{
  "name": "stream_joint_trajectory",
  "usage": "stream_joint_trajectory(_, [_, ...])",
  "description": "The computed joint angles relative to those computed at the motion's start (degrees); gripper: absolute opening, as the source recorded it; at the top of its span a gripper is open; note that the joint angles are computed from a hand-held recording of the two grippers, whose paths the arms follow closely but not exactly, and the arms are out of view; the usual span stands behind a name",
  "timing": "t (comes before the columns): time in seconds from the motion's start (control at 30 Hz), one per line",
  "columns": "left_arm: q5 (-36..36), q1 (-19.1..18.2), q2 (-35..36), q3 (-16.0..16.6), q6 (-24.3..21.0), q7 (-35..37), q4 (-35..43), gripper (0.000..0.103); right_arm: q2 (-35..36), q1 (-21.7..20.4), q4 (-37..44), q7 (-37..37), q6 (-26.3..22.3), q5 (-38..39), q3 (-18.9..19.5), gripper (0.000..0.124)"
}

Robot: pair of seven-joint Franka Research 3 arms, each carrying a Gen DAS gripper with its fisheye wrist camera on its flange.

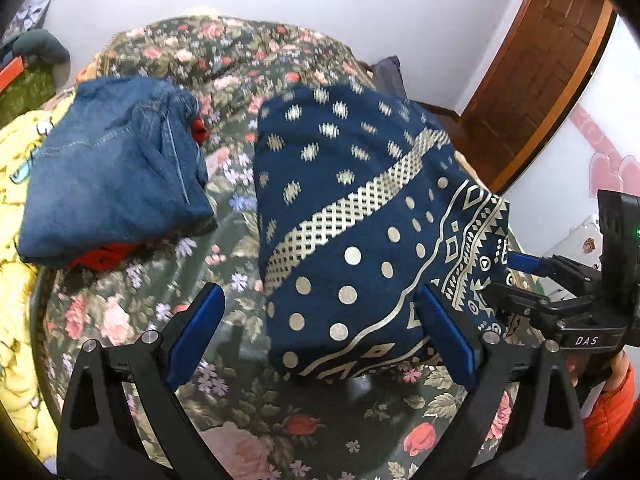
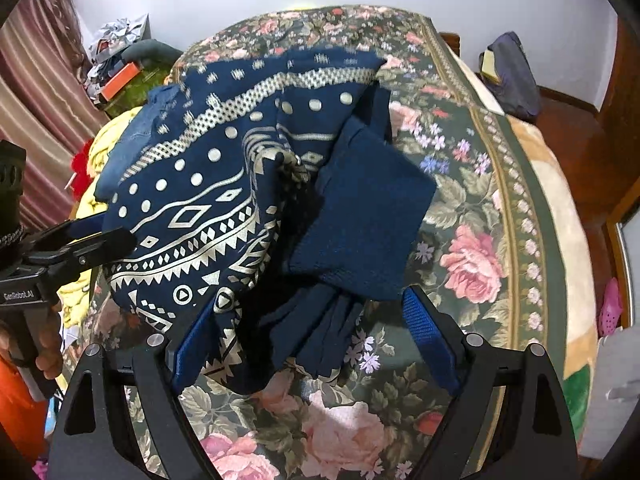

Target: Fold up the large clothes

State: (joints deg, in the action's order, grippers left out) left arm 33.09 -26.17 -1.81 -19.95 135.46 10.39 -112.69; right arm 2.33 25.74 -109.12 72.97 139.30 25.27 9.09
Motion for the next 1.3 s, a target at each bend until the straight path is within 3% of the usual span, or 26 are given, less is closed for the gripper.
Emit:
stream_joint_trajectory(0.2, [5.0, 0.4, -1.8, -0.3, -5.7, -0.1, 1.4, 0.097, -0.7, 0.8, 0.0, -0.7, 4.6, -0.7, 0.5, 0.087])
stream_joint_trajectory(0.3, [4.2, 1.4, -1.9, 0.5, -4.7, 0.7, 0.9, 0.097, 0.5, 1.1, 1.1, -0.2, 6.7, 0.2, 0.7, 0.087])
stream_joint_trajectory(0.37, [2.2, 2.2, -1.9, 1.3, -0.9, 1.8, -0.3, 0.097, 2.0, 1.3, 2.5, 1.0, 7.2, 0.3, 0.8, 0.087])
stream_joint_trajectory(0.5, [-9.7, 4.3, -0.6, 3.8, 15.3, 7.9, -5.5, 0.097, 5.8, 0.8, 6.0, 3.6, 5.4, 1.9, 0.5, 0.087])
stream_joint_trajectory(0.6, [-22.8, 5.2, 1.0, 4.7, 25.2, 16.6, -8.2, 0.097, 9.7, -0.8, 10.3, 4.0, 0.5, 5.1, 0.6, 0.087])
stream_joint_trajectory(0.77, [-43.6, 6.9, 5.1, 3.1, 29.6, 33.6, -7.1, 0.099, 15.3, -4.3, 16.2, -0.4, -7.7, 15.2, 2.0, 0.087])
stream_joint_trajectory(0.9, [-53.0, 8.3, 6.7, 1.2, 30.9, 41.4, -6.1, 0.099, 19.3, -5.5, 20.5, -2.1, -12.4, 19.7, 3.1, 0.087])
stream_joint_trajectory(1.0, [-52.0, 8.1, 6.7, 1.6, 30.7, 40.4, -6.0, 0.099, 21.1, -5.7, 22.4, -2.6, -14.2, 21.8, 3.6, 0.086])
stream_joint_trajectory(1.03, [-48.5, 7.6, 6.4, 2.3, 30.6, 37.8, -6.1, 0.097, 21.3, -5.6, 22.6, -2.6, -14.1, 22.1, 3.7, 0.085])
stream_joint_trajectory(1.1, [-44.2, 7.1, 5.6, 2.9, 29.9, 35.1, -6.1, 0.088, 21.1, -5.4, 22.3, -2.8, -13.6, 23.0, 3.9, 0.081])
stream_joint_trajectory(1.3, [-39.8, 6.7, 2.6, 3.2, 28.1, 30.1, -6.8, 0.069, 19.1, -5.1, 22.0, -3.2, -13.8, 23.8, 3.9, 0.044])
